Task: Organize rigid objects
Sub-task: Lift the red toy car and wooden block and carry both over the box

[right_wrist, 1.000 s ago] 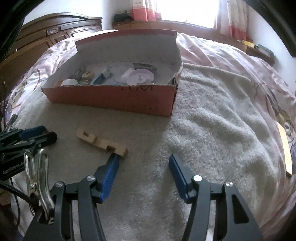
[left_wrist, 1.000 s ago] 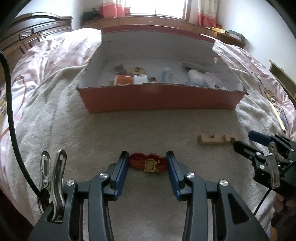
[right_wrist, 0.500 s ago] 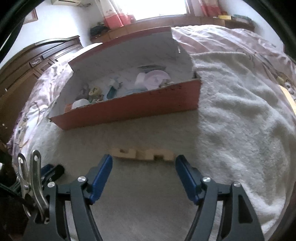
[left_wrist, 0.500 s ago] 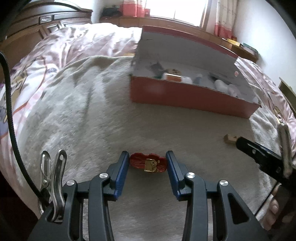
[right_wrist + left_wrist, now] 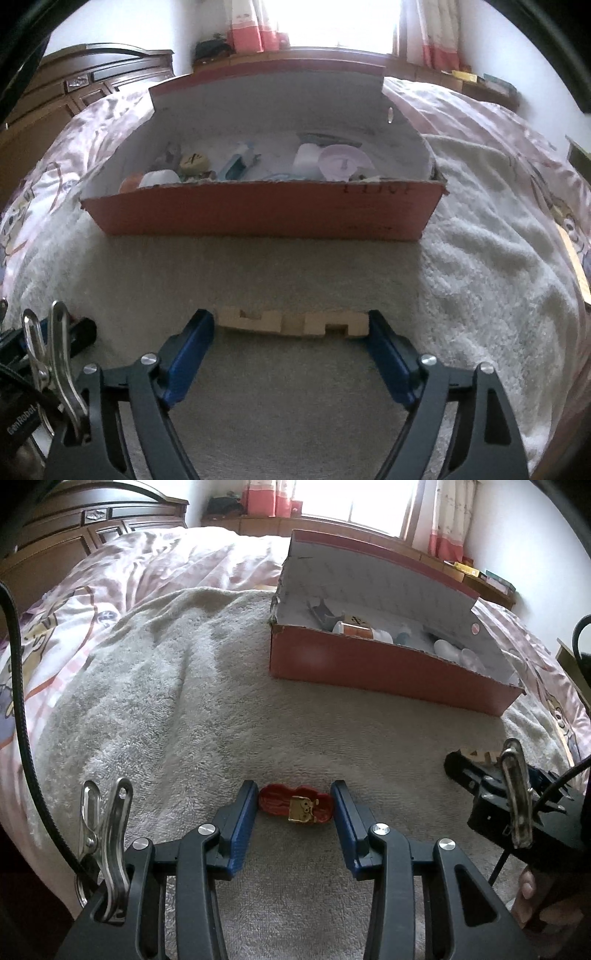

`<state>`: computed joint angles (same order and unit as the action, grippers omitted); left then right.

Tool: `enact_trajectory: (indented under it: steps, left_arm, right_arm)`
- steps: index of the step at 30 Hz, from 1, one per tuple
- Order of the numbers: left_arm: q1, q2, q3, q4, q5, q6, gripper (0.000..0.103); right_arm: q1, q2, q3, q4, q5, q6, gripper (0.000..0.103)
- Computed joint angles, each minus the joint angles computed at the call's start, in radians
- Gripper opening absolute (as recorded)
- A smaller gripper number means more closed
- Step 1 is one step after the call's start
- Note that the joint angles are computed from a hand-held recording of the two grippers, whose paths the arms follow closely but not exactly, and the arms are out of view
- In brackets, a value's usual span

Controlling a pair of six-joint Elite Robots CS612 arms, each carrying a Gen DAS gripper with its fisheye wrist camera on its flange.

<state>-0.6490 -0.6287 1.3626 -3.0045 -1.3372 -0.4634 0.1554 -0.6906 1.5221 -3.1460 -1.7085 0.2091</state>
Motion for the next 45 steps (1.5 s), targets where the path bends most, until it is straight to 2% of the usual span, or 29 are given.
enact_trajectory:
  steps: [3,16,27,34,45]
  left_arm:
    - [-0.001,0.000,0.000,0.002,0.004,0.004,0.042]
    - [-0.007,-0.004,-0.006,0.030,0.028,-0.001,0.042]
    - [-0.022,-0.011,-0.019,0.032,0.051,0.034,0.042]
    - [-0.028,-0.009,-0.041,0.024,0.049,0.071,0.042]
    - [-0.025,-0.003,-0.079,0.004,0.039,0.101,0.042]
  right_arm:
    - [0.001,0.001,0.003,-0.010,-0.014,-0.005,0.081]
    - [-0.022,-0.018,0.040,-0.047,0.067,-0.010,0.081]
    - [-0.054,-0.043,0.091,-0.102,0.094,0.010,0.081]
    - [-0.061,-0.053,0.106,-0.151,0.095,0.007,0.081]
    - [-0.058,-0.062,0.109,-0.228,0.077,-0.053,0.081]
